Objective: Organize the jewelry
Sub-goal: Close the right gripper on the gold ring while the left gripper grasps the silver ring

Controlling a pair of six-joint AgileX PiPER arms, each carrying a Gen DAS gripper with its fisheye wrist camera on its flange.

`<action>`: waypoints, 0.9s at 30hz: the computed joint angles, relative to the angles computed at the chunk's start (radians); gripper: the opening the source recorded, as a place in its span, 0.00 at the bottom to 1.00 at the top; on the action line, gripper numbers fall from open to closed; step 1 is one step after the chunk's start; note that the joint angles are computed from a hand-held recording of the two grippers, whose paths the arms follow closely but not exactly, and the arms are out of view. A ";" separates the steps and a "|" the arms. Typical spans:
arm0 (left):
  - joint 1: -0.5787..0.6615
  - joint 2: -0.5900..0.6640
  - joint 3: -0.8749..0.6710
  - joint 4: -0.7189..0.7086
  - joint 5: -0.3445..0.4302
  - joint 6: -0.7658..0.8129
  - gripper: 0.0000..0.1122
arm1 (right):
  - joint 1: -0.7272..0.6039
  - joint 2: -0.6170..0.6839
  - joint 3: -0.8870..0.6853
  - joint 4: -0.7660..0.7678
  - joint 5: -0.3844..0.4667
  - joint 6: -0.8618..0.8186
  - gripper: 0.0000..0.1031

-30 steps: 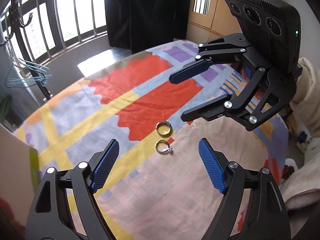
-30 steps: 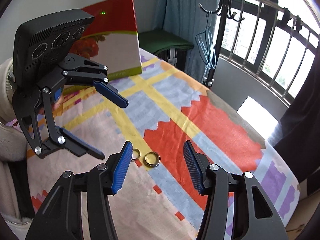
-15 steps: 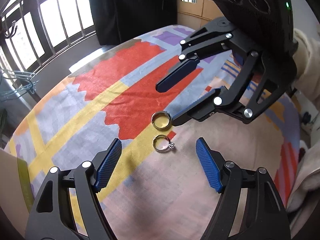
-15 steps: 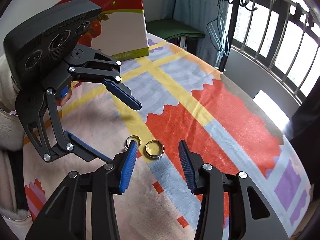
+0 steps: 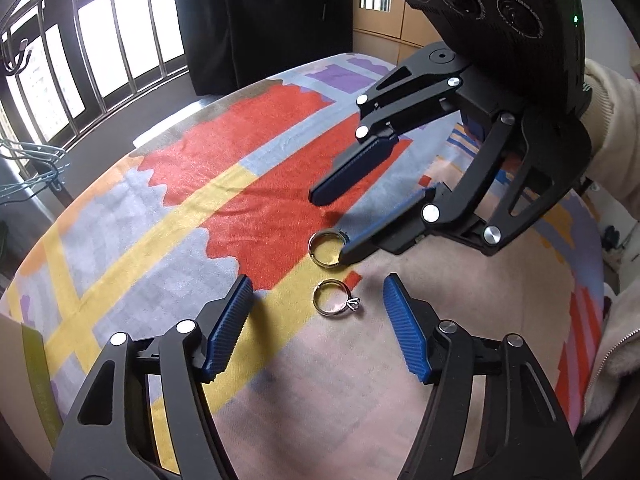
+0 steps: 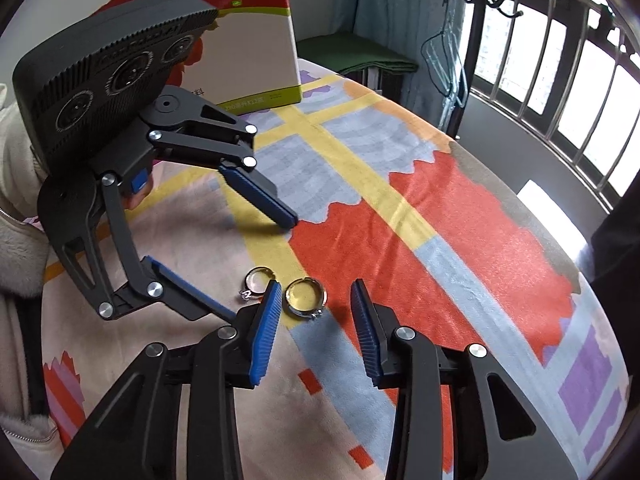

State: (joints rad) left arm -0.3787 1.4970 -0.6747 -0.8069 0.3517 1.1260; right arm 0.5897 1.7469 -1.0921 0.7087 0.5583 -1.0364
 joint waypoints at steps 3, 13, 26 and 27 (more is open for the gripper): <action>-0.017 -0.007 0.009 0.035 -0.027 -0.030 0.56 | 0.015 0.010 -0.004 -0.041 -0.010 0.023 0.27; -0.050 -0.025 0.050 0.011 -0.106 -0.009 0.53 | 0.019 0.010 0.001 -0.012 -0.016 -0.010 0.27; -0.070 -0.052 0.094 -0.133 -0.142 0.140 0.27 | 0.036 -0.015 0.044 -0.021 -0.079 -0.034 0.22; -0.072 -0.053 0.095 -0.135 -0.144 0.139 0.26 | 0.039 -0.018 0.047 -0.025 -0.084 -0.031 0.22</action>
State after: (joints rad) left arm -0.4507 1.4439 -0.5796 -0.9419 0.2080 1.2647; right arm 0.6284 1.7294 -1.0452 0.6834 0.4742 -1.0669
